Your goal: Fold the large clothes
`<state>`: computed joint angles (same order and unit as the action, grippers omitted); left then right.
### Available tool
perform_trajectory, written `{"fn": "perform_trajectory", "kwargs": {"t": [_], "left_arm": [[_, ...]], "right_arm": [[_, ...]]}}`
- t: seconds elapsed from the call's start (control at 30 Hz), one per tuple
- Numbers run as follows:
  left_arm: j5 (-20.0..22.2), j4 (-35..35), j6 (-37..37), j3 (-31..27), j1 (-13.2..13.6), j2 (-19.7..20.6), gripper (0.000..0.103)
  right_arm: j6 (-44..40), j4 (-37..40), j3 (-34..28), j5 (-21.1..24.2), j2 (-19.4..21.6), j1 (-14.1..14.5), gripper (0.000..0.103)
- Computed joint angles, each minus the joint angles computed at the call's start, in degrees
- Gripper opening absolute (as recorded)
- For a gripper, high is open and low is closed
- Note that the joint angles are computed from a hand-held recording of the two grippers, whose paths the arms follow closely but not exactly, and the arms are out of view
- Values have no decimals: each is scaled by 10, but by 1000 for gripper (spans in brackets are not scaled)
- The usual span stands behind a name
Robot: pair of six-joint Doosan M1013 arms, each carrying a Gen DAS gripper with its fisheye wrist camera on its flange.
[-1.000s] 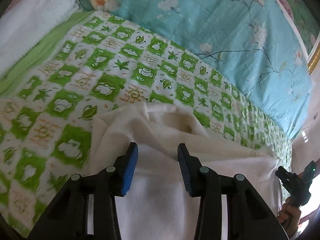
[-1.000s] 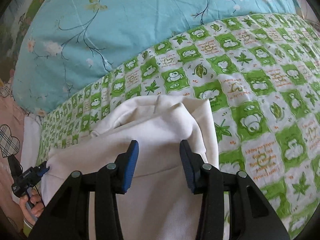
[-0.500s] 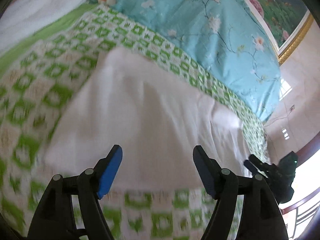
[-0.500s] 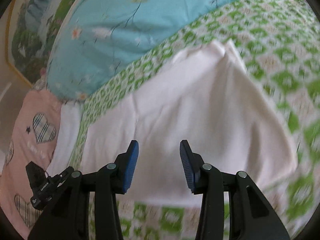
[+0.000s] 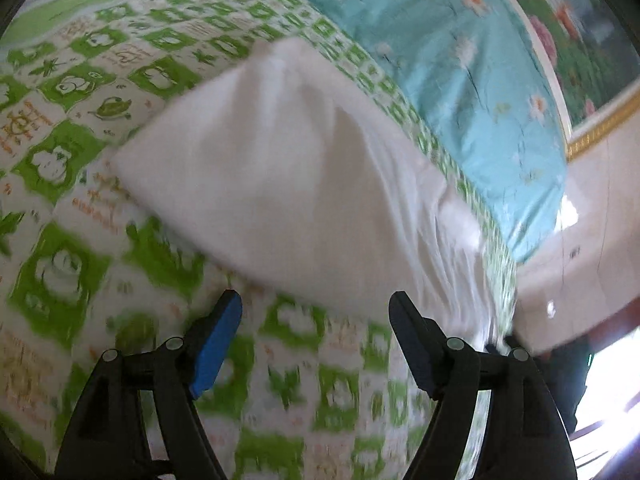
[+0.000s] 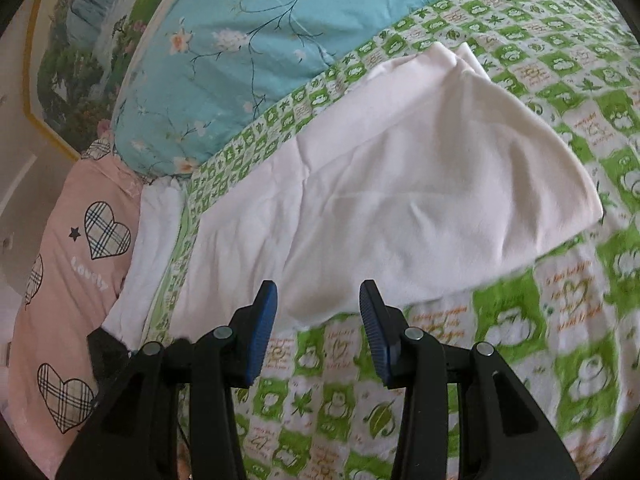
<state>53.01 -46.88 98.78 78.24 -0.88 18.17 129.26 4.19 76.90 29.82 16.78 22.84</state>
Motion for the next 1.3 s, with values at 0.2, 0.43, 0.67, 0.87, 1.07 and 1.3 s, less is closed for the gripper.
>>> {"fn": "perform_trajectory", "kwargs": {"t": [0.2, 0.43, 0.67, 0.87, 1.07, 1.3], "left_arm": [[-56, 5, -47, -28, -5, 25, 74], [-50, 19, -62, -50, -4, 44, 18], [-68, 51, -24, -61, -16, 28, 12], [-77, 82, 41, -93, -49, 17, 11], [-77, 123, 129, -126, -106, 16, 11], [-55, 175, 223, -137, -186, 36, 8]], "right_arm": [[-30, 27, -14, 19, 10, 2, 44], [-94, 53, -68, 41, 46, -4, 22], [-180, 65, -260, 181, 161, -6, 9], [-186, 93, -308, 244, 207, -15, 4], [-219, 250, -208, 168, 149, -52, 5], [-296, 460, -31, 6, 40, -119, 24]]}}
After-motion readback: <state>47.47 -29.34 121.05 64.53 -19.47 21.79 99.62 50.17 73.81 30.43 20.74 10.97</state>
